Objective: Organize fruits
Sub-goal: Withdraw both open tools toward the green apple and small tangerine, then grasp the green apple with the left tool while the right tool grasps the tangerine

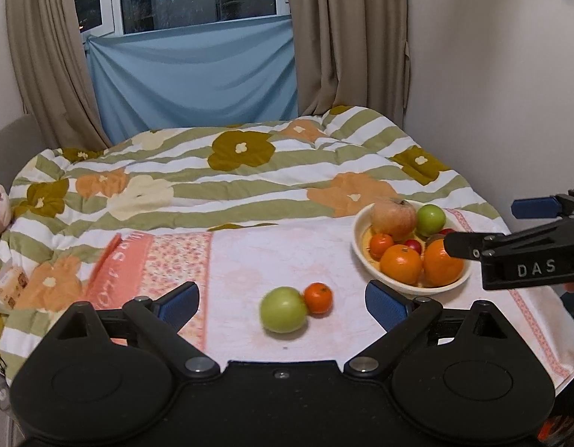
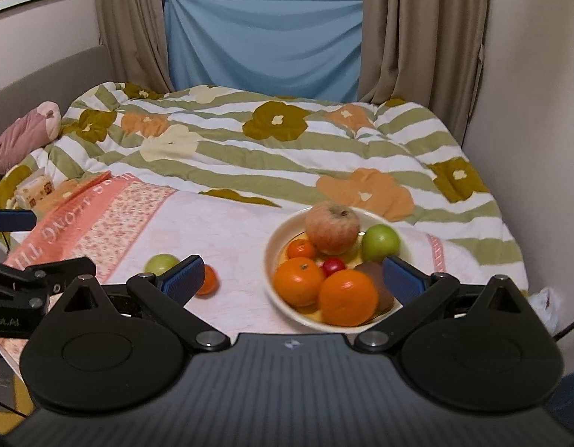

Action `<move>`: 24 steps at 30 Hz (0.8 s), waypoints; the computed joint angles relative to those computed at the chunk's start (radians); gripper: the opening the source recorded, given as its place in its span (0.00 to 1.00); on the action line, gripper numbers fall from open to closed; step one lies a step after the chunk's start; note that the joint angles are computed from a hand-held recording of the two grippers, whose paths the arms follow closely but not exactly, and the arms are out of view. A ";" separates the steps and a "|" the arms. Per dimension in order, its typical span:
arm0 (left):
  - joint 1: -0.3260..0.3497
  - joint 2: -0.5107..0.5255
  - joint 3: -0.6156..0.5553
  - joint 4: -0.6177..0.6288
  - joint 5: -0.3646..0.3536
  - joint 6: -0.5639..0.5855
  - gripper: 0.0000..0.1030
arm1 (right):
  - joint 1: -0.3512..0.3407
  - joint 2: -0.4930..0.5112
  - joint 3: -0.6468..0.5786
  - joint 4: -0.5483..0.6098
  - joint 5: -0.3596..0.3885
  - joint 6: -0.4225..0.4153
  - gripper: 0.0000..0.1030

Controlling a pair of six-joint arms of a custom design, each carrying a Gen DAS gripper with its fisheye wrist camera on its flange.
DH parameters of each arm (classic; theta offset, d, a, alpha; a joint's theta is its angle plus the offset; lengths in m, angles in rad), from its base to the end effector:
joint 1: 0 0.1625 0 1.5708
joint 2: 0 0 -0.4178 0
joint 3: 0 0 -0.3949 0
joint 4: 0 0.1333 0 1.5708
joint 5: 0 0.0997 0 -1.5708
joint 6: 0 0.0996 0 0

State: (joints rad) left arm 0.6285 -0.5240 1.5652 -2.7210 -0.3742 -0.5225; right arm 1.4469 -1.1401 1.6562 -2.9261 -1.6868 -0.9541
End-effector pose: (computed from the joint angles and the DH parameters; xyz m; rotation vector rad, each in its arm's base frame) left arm -0.4045 -0.5734 0.0054 0.3610 2.0691 -1.0418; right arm 0.0395 -0.6681 0.3554 0.9402 -2.2925 0.8745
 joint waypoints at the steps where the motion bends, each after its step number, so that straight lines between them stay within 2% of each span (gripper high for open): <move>1: 0.002 -0.011 0.013 -0.004 0.001 0.010 0.96 | 0.006 -0.001 0.009 -0.003 -0.007 0.014 1.00; 4: 0.012 -0.032 0.042 -0.013 0.009 0.050 1.00 | 0.023 0.001 0.034 -0.013 -0.032 0.059 1.00; 7: 0.028 -0.040 0.070 -0.091 0.001 0.158 1.00 | 0.035 0.007 0.052 -0.021 -0.046 0.101 1.00; 11: 0.061 -0.048 0.084 -0.124 -0.039 0.282 1.00 | 0.049 0.027 0.079 -0.074 -0.078 0.116 1.00; 17: 0.134 -0.050 0.090 -0.250 -0.191 0.545 1.00 | 0.055 0.083 0.088 -0.135 -0.119 0.139 1.00; 19: 0.165 -0.046 0.080 -0.268 -0.255 0.624 1.00 | 0.055 0.110 0.081 -0.150 -0.133 0.153 1.00; 24: 0.223 -0.009 0.033 -0.294 -0.355 0.812 0.99 | 0.049 0.174 0.051 -0.175 -0.158 0.184 1.00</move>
